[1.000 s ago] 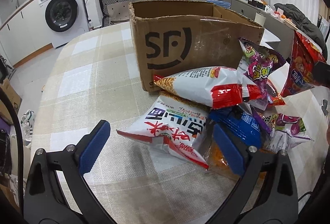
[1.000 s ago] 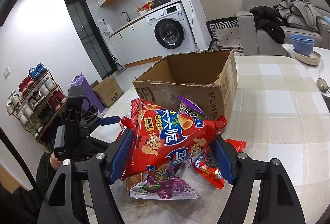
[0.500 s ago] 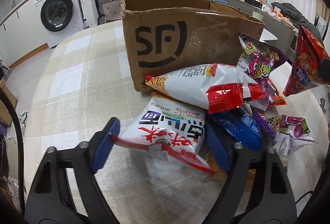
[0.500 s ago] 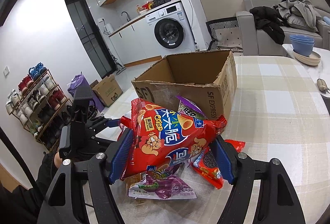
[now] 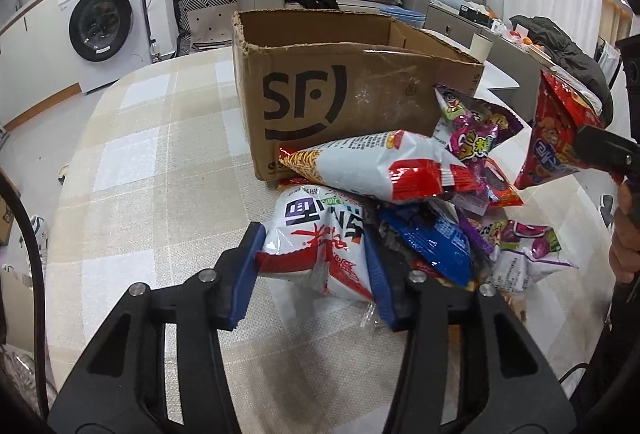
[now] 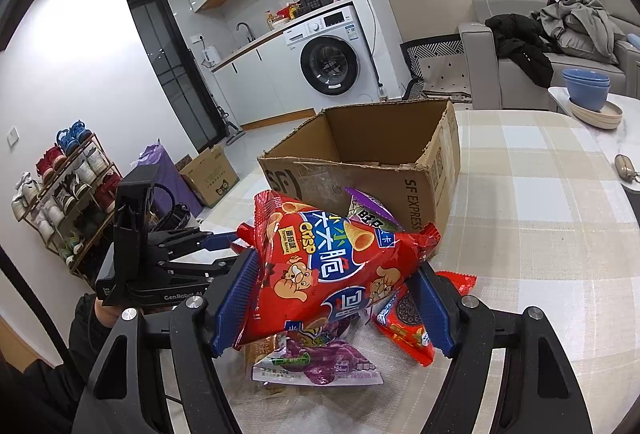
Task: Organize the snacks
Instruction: 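Grasp the white-and-red chip bag with the left gripper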
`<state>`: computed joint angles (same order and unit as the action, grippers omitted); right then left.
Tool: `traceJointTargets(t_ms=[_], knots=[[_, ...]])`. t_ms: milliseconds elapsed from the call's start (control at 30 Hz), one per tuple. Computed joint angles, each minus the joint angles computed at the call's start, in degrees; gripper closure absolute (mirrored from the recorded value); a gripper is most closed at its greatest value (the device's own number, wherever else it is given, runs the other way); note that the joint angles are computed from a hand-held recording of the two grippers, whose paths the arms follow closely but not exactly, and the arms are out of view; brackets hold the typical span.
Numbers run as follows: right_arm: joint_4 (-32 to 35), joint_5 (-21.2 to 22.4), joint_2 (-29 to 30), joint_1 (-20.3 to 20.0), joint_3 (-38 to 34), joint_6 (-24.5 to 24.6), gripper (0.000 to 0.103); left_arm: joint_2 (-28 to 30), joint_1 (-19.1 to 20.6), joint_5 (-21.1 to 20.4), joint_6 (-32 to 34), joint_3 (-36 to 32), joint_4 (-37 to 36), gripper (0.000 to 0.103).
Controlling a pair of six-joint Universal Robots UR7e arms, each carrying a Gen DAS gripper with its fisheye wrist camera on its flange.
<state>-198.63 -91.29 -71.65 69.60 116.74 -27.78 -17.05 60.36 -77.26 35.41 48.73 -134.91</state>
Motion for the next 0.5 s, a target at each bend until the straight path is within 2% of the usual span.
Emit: traceJointTargets(t_ms=[133, 200, 333, 400, 500], knots=[[-0.1, 0.1, -0.1, 0.1, 0.1, -0.4, 0.028, -0.1, -0.5, 1.9, 0.6, 1.1, -1.6, 0.048], [-0.2, 0.2, -0.1, -0.1, 0.1, -0.4, 0.028, -0.1, -0.9, 3.5, 1.3, 2.3, -3.3, 0.038], [-0.5, 0.1, -0.2, -0.2, 0.2, -0.2, 0.028, 2.3, -1.2, 4.8, 1.5, -1.1, -0.4, 0.035], [-0.7, -0.1, -0.3, -0.1, 0.3, -0.2, 0.028, 3.2, -1.5, 6.0, 2.6, -1.6, -0.7, 0.030], [-1.0, -0.2, -0.3, 0.0, 0.5, 0.0, 0.028, 4.7, -1.3, 5.7, 1.9, -4.2, 1.9, 0.033]])
